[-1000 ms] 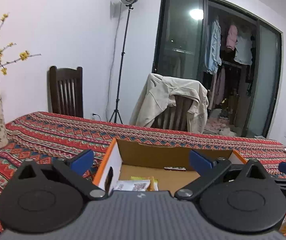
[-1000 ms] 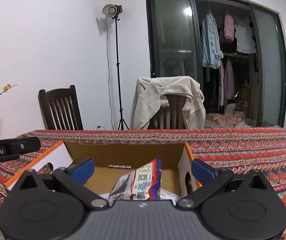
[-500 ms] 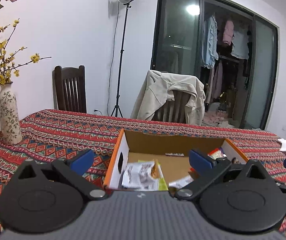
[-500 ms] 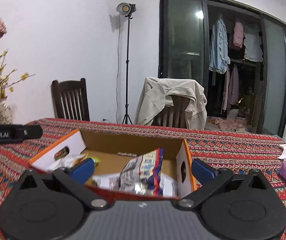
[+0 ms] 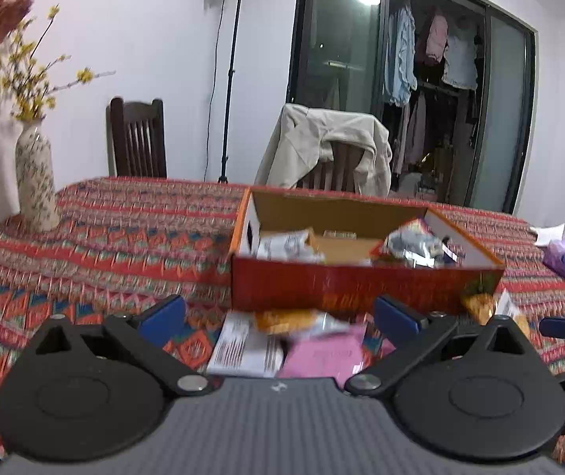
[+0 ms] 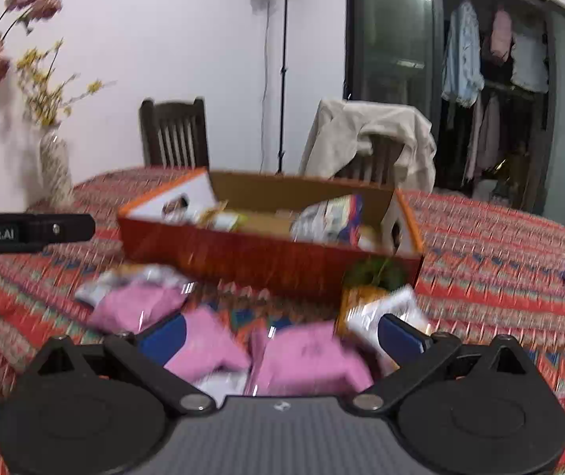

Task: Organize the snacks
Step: 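Move both tools back to the snack pile, then grasp a white biscuit packet with the right tool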

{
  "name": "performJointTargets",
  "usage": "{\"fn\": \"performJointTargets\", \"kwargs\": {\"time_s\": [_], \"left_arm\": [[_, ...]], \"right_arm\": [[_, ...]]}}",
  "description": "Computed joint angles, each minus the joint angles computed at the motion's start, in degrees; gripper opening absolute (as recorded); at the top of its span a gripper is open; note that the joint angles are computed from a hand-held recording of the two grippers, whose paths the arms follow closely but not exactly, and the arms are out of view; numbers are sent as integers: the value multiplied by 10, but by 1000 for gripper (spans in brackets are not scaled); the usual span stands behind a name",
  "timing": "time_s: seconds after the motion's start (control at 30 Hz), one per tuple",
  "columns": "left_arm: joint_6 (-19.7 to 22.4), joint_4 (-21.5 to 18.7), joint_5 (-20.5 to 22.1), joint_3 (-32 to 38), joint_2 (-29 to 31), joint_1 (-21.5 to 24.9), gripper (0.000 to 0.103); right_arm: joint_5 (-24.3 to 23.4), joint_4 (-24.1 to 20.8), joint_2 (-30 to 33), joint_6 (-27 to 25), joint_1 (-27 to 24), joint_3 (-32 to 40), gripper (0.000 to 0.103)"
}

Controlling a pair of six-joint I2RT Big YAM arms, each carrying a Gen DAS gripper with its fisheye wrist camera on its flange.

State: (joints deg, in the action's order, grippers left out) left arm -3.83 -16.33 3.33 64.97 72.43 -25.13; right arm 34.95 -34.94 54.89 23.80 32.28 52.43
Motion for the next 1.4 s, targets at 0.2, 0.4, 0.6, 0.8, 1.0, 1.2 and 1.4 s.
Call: {"fn": "performJointTargets", "kwargs": {"time_s": [0.2,0.4,0.6,0.8,1.0,1.2,1.4], "left_arm": [[10,-15,13,-42,-21,12,103],[11,-30,22,-59,-27,18,103],[3,-30,28,-63,-35,23,103],[2,-32,30,-67,-41,23,103],[-2,-36,24,-69,-44,27,103],[-6,-36,22,-70,-46,26,103],[-5,-36,18,-66,-45,20,103]], "right_arm": [[-31,-46,2,33,13,-16,103],[-80,-55,23,48,-8,-16,103],[-107,-52,26,23,-23,-10,103],[-114,-42,17,11,-22,-15,88],[-102,-29,-2,0,4,-28,54],[-77,-30,-28,14,32,-42,44],[-30,-3,-70,19,58,-57,43]]}}
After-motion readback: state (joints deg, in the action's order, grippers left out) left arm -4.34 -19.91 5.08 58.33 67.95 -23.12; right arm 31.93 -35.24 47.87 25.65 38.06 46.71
